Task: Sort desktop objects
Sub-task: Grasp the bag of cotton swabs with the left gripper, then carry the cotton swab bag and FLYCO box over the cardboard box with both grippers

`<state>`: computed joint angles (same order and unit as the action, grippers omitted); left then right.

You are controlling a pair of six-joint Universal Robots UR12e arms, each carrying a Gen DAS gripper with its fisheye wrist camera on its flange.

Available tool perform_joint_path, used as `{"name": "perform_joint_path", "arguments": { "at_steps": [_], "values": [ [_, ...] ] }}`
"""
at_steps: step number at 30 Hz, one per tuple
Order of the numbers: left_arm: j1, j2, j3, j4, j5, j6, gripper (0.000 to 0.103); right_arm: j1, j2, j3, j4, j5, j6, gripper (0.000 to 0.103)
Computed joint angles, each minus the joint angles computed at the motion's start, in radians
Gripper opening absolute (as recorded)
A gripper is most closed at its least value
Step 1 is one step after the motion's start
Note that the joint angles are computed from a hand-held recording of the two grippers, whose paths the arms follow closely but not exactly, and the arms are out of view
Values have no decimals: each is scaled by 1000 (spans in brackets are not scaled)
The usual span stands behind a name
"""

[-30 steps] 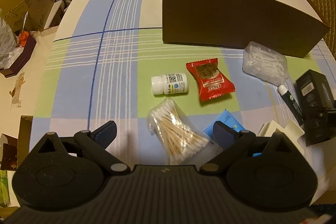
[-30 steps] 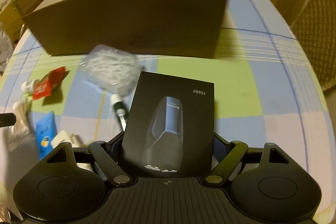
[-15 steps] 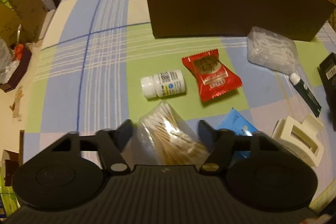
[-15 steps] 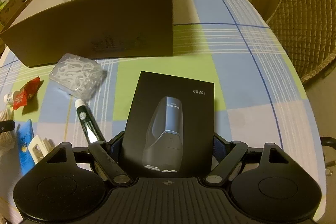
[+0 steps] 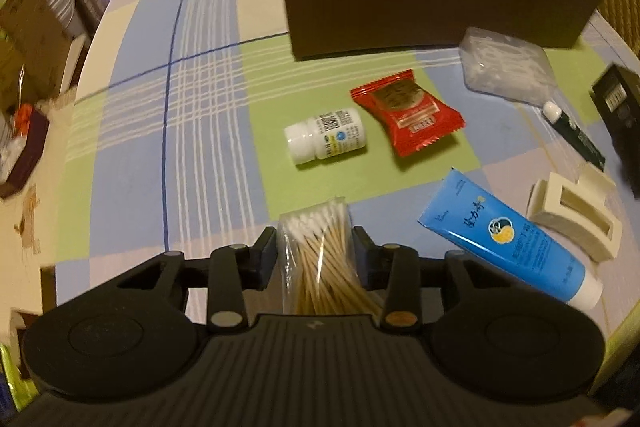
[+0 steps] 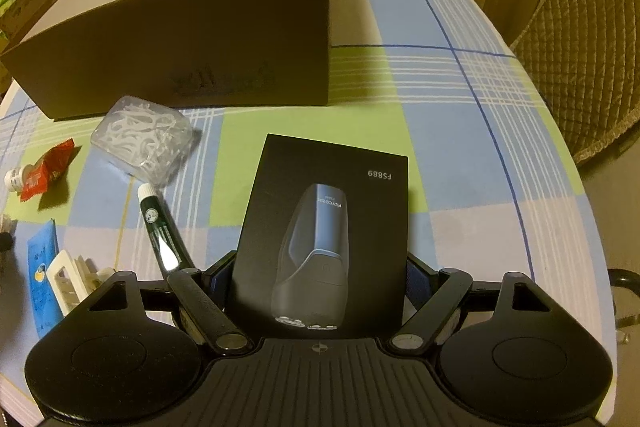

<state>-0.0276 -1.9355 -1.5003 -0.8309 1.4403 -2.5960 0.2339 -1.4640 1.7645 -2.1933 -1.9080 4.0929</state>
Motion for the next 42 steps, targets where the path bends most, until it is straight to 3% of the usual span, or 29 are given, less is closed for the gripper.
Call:
{"name": "perform_joint_path", "arguments": {
  "at_steps": [6,9,18,27,35,42],
  "values": [
    [5,3,3,-25,-10,-78,35,2,3,-2,3,-7,0,79],
    [9,8,2,-39,-26,-71,24,9,6,-5,6,-18,-10,79],
    [13,28,-13,-45,-55,-61,22,20,-4,10,-53,-29,12,78],
    [6,39,9,0,-139,-51,21,21,-13,3,-155,-27,-4,78],
    [0,27,56,37,-243,-66,21,24,-2,-33,-231,-10,-67,78],
    [-14,-21,149,85,-316,-96,21,3,17,-85,-313,-27,-192,78]
  ]
}}
